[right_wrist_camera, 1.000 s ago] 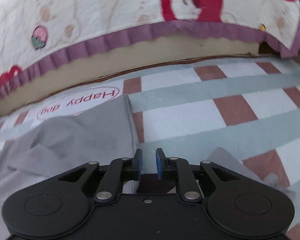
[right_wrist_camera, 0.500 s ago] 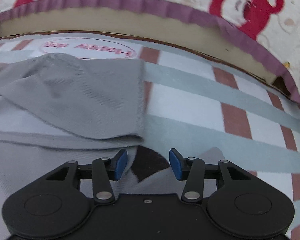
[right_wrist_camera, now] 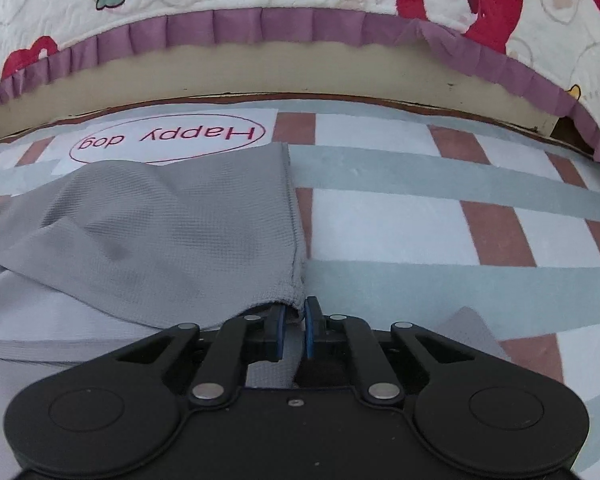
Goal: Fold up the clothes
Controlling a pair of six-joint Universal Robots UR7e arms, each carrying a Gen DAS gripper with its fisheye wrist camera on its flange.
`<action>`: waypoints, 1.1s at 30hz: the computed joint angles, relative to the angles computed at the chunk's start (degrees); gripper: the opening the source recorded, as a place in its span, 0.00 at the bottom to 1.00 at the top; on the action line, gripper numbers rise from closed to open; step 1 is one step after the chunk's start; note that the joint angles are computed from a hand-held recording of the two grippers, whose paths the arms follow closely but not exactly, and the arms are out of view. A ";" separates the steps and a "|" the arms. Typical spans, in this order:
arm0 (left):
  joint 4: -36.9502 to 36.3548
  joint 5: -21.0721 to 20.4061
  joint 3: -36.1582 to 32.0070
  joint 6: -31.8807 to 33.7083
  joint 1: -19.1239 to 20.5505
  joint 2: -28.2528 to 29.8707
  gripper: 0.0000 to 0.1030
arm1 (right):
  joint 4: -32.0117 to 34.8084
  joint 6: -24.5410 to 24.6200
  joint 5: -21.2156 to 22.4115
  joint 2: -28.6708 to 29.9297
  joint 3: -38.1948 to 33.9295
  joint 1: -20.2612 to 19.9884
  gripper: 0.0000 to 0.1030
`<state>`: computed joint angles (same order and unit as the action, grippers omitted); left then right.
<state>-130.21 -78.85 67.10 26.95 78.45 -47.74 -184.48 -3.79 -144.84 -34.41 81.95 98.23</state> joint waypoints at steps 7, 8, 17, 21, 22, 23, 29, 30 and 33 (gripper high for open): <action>-3.26 3.37 0.81 2.83 -0.74 1.38 0.10 | -0.99 3.75 5.18 -1.30 1.96 -1.25 0.17; -6.17 4.66 2.01 6.00 -1.13 1.40 0.05 | -1.20 4.09 6.18 -1.45 2.12 -1.44 0.12; -7.48 -1.72 1.84 2.88 0.28 -3.29 0.07 | -4.73 3.02 10.55 -7.33 9.71 0.64 0.04; -6.07 10.42 5.91 7.61 -1.50 -3.49 0.07 | -1.15 6.74 8.59 -7.34 10.96 -0.11 0.04; -5.90 10.60 6.03 6.97 -1.47 -3.55 0.07 | -1.41 6.30 8.13 -7.21 10.87 -0.07 0.04; -5.69 9.31 5.59 5.60 -1.11 -3.63 0.07 | -1.86 5.47 7.51 -7.02 10.66 0.01 0.04; -6.19 5.45 4.93 3.39 -0.34 -3.93 0.12 | -4.34 1.77 4.20 -5.48 8.67 0.14 0.03; -8.11 5.19 5.82 4.26 -0.48 -4.15 0.11 | -7.95 -0.01 5.21 -5.03 8.22 0.32 0.02; -18.43 3.74 8.02 8.49 -0.89 -4.45 0.11 | -20.23 -5.44 10.50 -3.67 6.45 0.89 0.02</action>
